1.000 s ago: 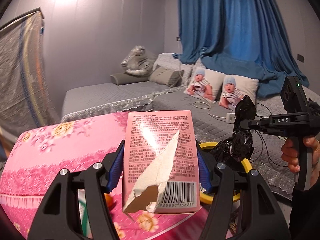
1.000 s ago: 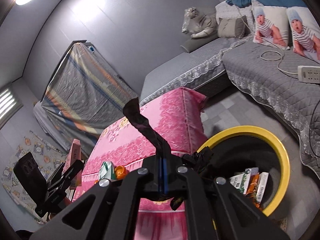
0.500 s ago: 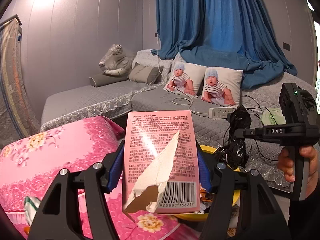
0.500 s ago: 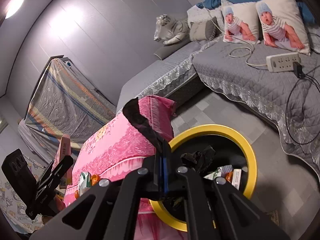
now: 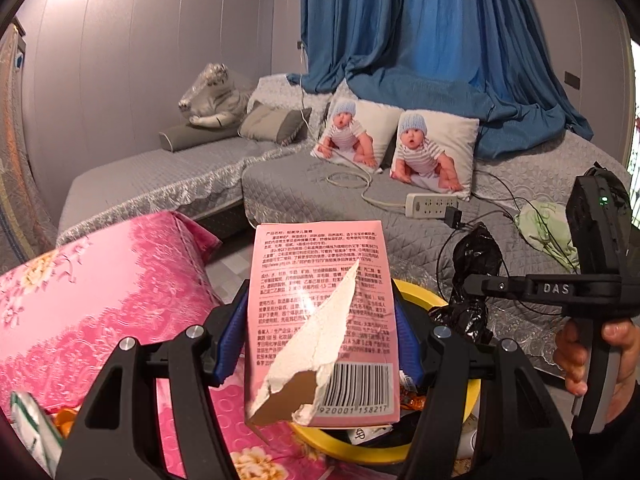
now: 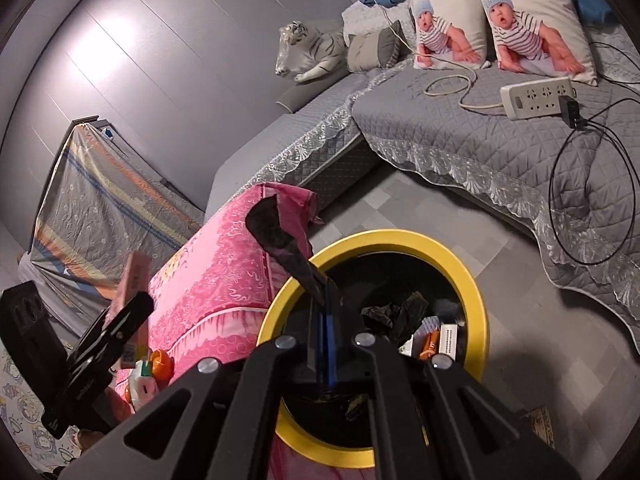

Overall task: Collect trash
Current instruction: 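Carry the black bag and pink box over the yellow bin and open both tools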

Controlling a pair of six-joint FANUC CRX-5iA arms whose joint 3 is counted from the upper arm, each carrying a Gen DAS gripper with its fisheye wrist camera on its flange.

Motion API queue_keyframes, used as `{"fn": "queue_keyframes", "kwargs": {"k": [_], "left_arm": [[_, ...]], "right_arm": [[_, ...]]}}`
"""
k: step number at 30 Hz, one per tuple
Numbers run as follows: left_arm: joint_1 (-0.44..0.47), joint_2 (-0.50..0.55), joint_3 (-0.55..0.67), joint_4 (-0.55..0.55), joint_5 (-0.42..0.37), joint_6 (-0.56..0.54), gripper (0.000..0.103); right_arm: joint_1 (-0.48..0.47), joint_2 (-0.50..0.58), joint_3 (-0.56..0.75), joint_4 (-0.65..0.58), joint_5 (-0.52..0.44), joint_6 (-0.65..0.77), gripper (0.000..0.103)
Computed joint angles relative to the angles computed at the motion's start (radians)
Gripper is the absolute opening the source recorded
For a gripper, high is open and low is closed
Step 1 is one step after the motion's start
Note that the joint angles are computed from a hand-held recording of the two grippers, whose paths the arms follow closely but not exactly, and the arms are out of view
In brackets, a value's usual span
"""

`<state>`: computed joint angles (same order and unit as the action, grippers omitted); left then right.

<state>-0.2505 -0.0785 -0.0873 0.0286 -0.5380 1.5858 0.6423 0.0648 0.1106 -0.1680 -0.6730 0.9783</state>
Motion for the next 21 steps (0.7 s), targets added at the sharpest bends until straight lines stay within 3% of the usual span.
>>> {"fn": "queue_keyframes", "kwargs": {"k": [13,14,15,16,18,19,20,21], "left_arm": [[0.025,0.176,0.085,0.128,-0.105,-0.042,0.060],[0.030,0.177,0.078,0.150,-0.104,-0.054,0.064],[0.035,0.174,0.068,0.171,-0.098,-0.059,0.081],[0.036,0.172,0.064,0.170,-0.089,-0.044,0.091],[0.041,0.165,0.055,0.164,-0.079,-0.020,0.091],[0.045,0.166,0.057,0.166,-0.085,-0.017,0.091],[0.048,0.166,0.059,0.162,-0.092,-0.006,0.092],[0.051,0.162,0.056,0.157,-0.092,0.009,0.092]], "right_arm": [[-0.001,0.047,0.007,0.028,-0.036,-0.037,0.002],[0.000,0.047,0.004,0.040,-0.038,-0.050,0.002],[0.000,0.047,0.002,0.050,-0.038,-0.063,0.002],[0.001,0.046,-0.003,0.069,-0.040,-0.086,0.005],[-0.003,0.035,-0.023,0.090,-0.027,-0.124,0.022],[-0.005,0.029,-0.035,0.097,-0.017,-0.141,0.040],[-0.004,0.019,-0.052,0.114,-0.002,-0.165,0.050],[-0.003,0.014,-0.060,0.126,0.003,-0.176,0.050]]}}
